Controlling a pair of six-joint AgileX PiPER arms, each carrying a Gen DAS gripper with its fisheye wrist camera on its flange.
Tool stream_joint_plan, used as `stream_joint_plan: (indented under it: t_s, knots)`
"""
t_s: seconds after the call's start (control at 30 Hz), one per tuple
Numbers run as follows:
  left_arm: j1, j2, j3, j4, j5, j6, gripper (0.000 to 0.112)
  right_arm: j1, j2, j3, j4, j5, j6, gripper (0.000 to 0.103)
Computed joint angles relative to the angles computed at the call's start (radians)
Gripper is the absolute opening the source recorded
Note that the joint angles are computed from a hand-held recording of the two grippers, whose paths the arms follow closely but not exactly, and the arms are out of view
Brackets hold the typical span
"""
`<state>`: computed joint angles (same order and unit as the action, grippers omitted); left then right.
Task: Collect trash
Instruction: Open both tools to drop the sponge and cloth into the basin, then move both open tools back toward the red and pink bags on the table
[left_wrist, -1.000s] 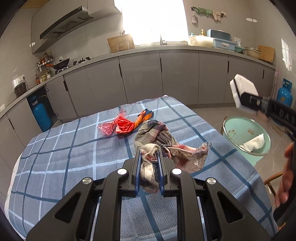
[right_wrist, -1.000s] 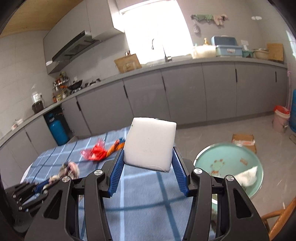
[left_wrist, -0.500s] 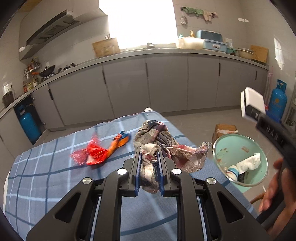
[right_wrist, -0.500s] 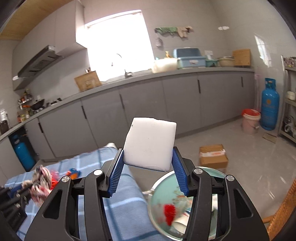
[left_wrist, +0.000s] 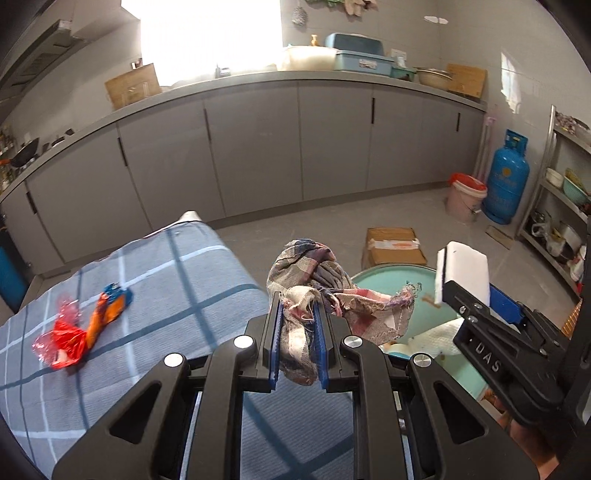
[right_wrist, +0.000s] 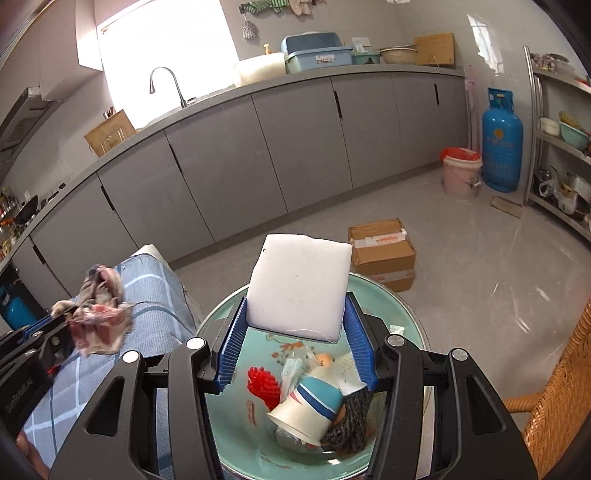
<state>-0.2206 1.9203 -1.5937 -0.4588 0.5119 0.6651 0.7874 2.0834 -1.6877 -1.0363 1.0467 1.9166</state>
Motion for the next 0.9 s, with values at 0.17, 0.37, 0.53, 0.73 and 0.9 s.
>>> stream_joint_plan:
  t_s: [0.17,0.37,0.53,0.73,0.9]
  knots:
    - [-0.041,0.051,-0.038,0.031,0.02,-0.006,0.02,0.001,-0.005,0.027,-0.019,0.001,0.055,0.059]
    - [-0.034,0.059,-0.012,0.039,-0.005,-0.018,0.07,0.018,0.006,0.008,-0.048,0.081,0.085,0.076]
    - [-0.004,0.043,0.008,0.035,-0.015,-0.005,0.07,0.035,0.012,0.004,-0.093,0.11,0.115,0.076]
    - [0.074,-0.011,0.076,0.003,-0.056,0.051,0.078,0.057,0.071,-0.099,-0.127,0.135,0.038,0.076]
    - [0.178,-0.04,0.122,-0.036,-0.09,0.145,0.078,0.06,0.131,-0.212,-0.125,0.112,-0.044,0.076]
